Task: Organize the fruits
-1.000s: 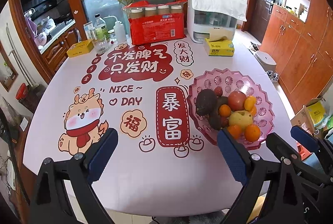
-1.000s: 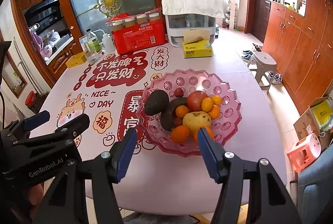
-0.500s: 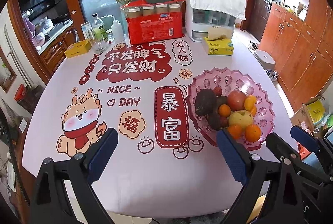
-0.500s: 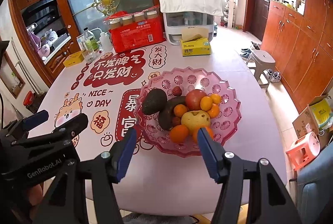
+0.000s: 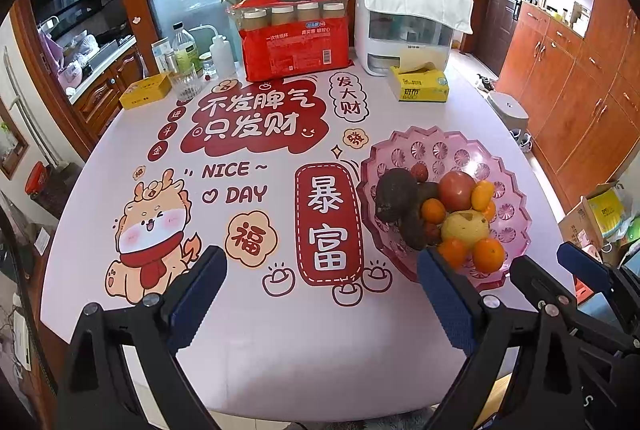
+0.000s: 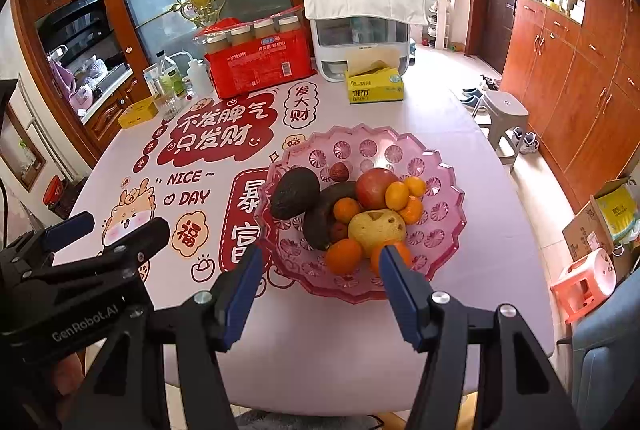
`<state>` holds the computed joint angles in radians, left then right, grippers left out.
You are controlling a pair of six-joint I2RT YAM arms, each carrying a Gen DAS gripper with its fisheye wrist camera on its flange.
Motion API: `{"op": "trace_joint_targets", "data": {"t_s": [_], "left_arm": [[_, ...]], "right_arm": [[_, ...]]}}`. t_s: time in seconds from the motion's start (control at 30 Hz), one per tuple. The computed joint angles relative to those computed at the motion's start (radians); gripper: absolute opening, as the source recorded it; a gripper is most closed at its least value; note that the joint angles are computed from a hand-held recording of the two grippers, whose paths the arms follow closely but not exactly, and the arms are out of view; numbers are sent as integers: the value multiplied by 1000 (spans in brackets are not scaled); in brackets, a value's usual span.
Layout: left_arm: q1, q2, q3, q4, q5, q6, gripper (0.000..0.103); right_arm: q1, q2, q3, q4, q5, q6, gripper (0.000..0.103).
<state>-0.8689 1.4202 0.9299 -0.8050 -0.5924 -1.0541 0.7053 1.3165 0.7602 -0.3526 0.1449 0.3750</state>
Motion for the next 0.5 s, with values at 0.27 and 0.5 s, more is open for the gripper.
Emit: {"op": "trace_joint_targets", "data": {"t_s": [0.27, 0.5], "left_arm": [[7, 9, -9, 22, 5, 11, 95], [12, 16, -12, 33, 11, 13, 95]], "right_arm": [[4, 38, 12, 9, 5, 18, 61], [9, 62, 28, 9, 10, 27, 61]]}}
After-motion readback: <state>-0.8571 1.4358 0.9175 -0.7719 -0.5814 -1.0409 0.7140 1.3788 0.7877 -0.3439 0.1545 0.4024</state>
